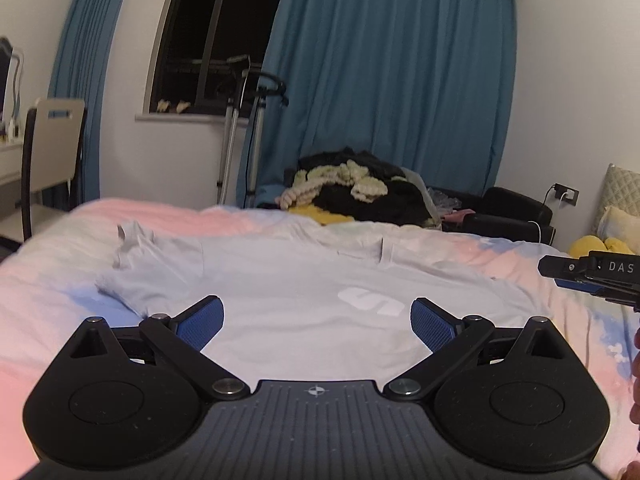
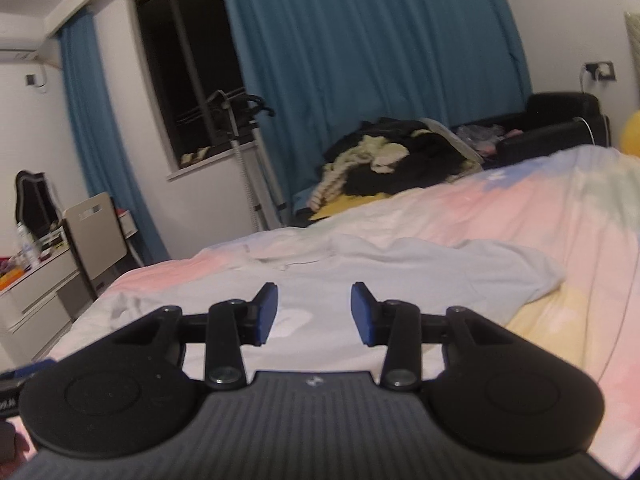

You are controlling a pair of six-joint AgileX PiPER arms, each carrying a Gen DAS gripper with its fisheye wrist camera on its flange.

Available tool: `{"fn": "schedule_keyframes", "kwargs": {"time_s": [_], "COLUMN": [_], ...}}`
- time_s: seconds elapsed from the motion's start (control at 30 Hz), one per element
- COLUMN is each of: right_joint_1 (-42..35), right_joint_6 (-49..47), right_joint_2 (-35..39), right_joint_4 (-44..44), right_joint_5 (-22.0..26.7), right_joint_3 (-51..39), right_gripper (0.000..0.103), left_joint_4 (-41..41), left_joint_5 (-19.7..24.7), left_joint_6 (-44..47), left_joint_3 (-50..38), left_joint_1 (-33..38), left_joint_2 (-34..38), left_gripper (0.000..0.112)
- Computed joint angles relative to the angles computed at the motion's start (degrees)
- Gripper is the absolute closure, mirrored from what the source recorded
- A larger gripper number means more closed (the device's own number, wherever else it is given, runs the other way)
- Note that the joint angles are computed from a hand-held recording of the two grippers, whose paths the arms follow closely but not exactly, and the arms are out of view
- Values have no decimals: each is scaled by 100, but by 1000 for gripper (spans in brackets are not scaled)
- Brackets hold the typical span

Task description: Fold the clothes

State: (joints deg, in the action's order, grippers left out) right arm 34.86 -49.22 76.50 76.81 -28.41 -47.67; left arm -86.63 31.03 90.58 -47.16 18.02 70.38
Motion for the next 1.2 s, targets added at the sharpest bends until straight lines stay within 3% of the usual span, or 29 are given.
{"fn": "schedule_keyframes", "kwargs": {"time_s": [0.13, 0.3, 0.4, 0.47, 0.53, 0.7, 0.83, 0.97, 1.07, 1.2], "right_joint_1": [629, 854, 848, 840, 770, 362, -4, -360, -600, -850], "right_joint_6": [361, 73, 283, 546, 658, 859, 1184, 2095, 2548, 3315], "right_joint_2": [-14, 298, 467, 549, 677, 909, 1089, 1255, 1421, 1604], "right_joint_4": [-57, 157, 19, -155, -200, -11, -413, -1221, -1517, -2153], "right_joint_5": [-425, -358, -387, -469, -555, -181, 287, 633, 872, 1189], "right_joint_3": [151, -5, -59, -39, -79, -307, -450, -500, -580, -690], "right_gripper": [60, 60, 39, 19, 9, 0, 0, 0, 0, 0], "left_joint_4": [296, 1345, 2480, 2977, 3328, 3914, 4514, 4624, 4029, 3896], "left_joint_5": [300, 591, 622, 563, 606, 225, 520, 449, -46, -292], "left_joint_6": [-469, -2150, -3587, -4341, -4956, -6064, -7145, -7673, -7155, -6686], "left_joint_3": [-164, -1021, -1912, -2492, -3103, -4082, -5153, -5806, -5626, -5759], "left_joint_1": [339, 725, 729, 696, 692, 664, 718, 690, 649, 492], "left_joint_2": [113, 785, 1446, 1925, 2465, 3515, 4392, 4995, 5070, 5215], "left_gripper": [12, 12, 12, 12, 12, 12, 12, 12, 12, 17]}}
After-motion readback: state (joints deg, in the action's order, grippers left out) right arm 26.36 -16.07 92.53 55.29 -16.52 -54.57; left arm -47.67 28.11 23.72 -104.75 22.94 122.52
